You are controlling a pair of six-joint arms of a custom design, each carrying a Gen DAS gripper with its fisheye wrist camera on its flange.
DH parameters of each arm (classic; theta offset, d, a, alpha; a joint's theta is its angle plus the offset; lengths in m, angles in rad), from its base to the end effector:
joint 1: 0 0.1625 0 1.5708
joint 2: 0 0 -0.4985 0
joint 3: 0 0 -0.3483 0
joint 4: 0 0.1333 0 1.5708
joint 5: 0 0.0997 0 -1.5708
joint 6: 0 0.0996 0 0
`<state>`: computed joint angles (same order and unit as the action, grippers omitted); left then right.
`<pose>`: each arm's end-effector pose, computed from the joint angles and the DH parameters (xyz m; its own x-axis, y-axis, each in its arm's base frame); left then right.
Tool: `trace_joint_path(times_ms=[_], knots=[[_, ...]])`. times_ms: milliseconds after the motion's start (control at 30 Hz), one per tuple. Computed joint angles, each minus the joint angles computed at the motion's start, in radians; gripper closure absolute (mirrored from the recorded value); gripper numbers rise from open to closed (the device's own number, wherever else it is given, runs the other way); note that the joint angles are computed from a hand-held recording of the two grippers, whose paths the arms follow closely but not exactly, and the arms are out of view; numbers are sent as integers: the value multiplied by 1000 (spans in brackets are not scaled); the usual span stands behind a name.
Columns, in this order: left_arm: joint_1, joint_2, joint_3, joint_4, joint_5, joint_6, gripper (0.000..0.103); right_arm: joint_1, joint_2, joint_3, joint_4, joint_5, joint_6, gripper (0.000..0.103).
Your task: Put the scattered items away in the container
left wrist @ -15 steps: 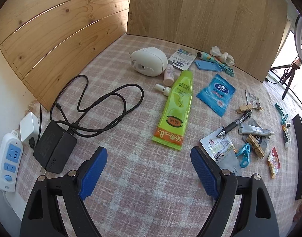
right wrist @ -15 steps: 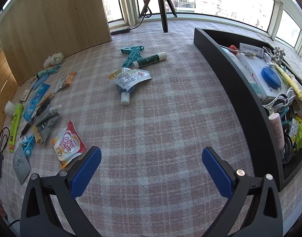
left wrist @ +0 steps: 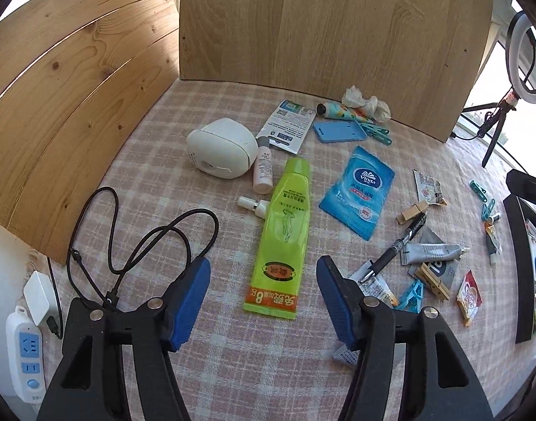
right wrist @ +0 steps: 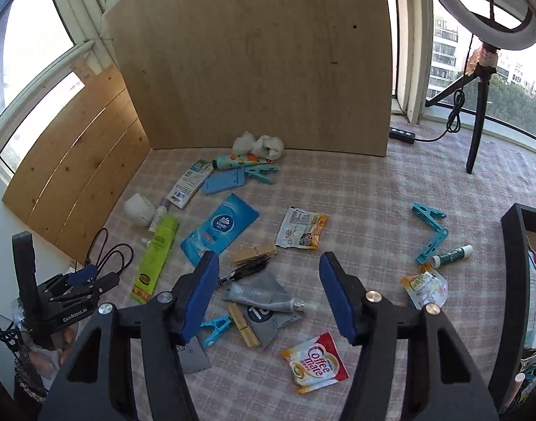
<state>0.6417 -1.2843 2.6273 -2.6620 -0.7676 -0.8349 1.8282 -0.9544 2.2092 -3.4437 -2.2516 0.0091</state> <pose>-0.1167 -0.3431 0.2096 -0.7577 0.0158 -0.6525 0.3191 0.8810 -0.3493 0.2013 -0.4873 0.2329 -0.8462 0.1621 0.5077 -0.1998 0.7867 -0.5841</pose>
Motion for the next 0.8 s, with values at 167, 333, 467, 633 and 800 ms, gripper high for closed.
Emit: trace_joint_path(times_ms=[167,333,467,633,800], knots=[[84,38,-14,-91,-42,84,49,-41,69,-126,189,106,35,57],[141,74,-27,-143,-71,127,56,-78,153,-218,284,177,21,59],[180,97,-43,-164,-105,156,61,-92,211,-289,364,212,-8,63],[204,120,-64,-169,-130,200,62,-113,256,-343,404,250,-14,64],[230,133,-73,-197,-167,239,62,-128,280,-375,424,291,-5,65]])
